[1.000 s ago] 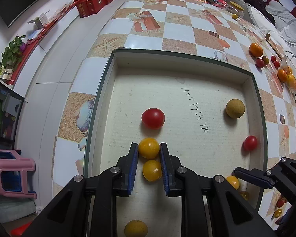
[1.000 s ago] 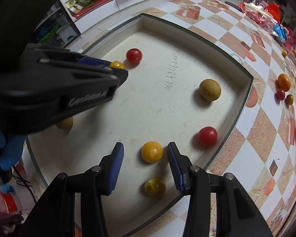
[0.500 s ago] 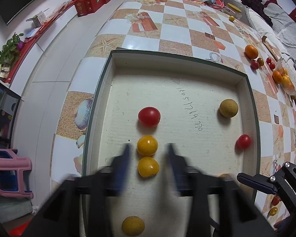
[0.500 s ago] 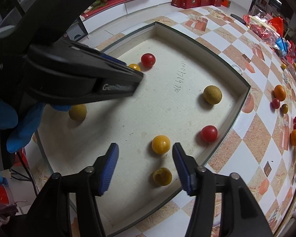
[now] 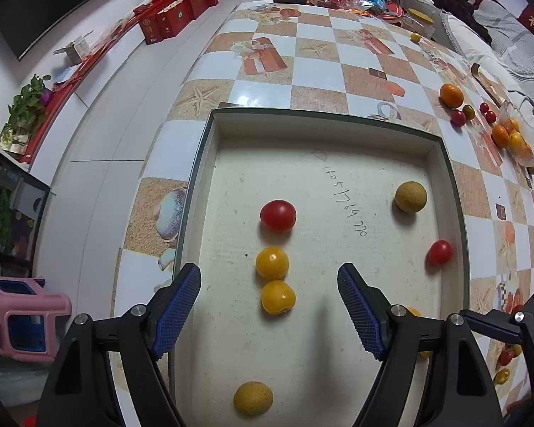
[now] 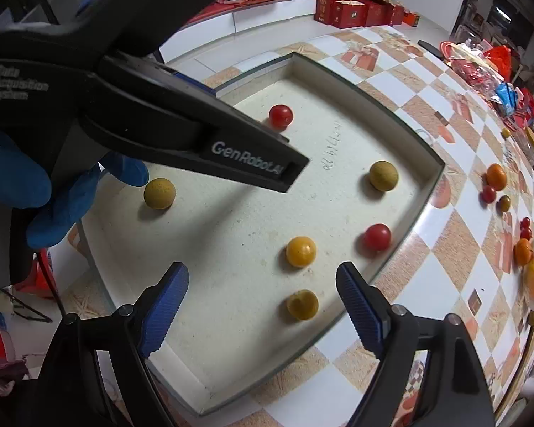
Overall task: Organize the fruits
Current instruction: 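Move both grippers back over the remaining tomatoes on the table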
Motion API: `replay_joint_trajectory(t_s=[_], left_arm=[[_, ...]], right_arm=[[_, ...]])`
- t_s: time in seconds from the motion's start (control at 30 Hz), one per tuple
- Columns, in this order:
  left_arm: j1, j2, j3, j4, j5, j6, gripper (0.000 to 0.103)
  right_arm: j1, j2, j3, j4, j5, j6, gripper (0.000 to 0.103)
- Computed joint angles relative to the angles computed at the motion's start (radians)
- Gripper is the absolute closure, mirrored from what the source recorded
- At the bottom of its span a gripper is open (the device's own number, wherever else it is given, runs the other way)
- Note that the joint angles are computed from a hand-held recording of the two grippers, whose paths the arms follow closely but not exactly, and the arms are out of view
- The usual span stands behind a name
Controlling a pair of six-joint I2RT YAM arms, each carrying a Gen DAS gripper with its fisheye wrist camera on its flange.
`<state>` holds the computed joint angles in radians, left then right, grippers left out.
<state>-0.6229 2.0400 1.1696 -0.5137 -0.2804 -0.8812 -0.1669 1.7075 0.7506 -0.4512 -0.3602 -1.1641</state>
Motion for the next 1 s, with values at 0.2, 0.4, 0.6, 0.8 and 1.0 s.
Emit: replay_joint_trajectory(t_s=[0.2, 0.4, 0.6, 0.8, 1.0], left_arm=[[-0.035, 0.008, 0.053, -0.048, -0.008, 0.013, 0.023], [-0.077, 0.057, 0.177, -0.101, -0.002, 0.039, 0.023], [-0.120, 0.127, 0.327, -0.153, 0.013, 0.061, 0.023], [-0.189, 0.186, 0.464, -0.208, 0.021, 0.086, 0.023], [-0.280, 0.215, 0.544, -0.264, 0.004, 0.048, 0.023]], right_arm=[[-0.104, -0.007, 0.029, -0.051, -0.010, -0.016, 0.015], [-0.236, 0.042, 0.098, -0.075, 0.012, -0.024, 0.015], [-0.384, 0.127, 0.220, -0.105, 0.033, 0.013, 0.015], [-0.541, 0.206, 0.340, -0.151, 0.051, 0.036, 0.015], [-0.605, 0.335, 0.508, -0.241, 0.066, 0.092, 0.015]])
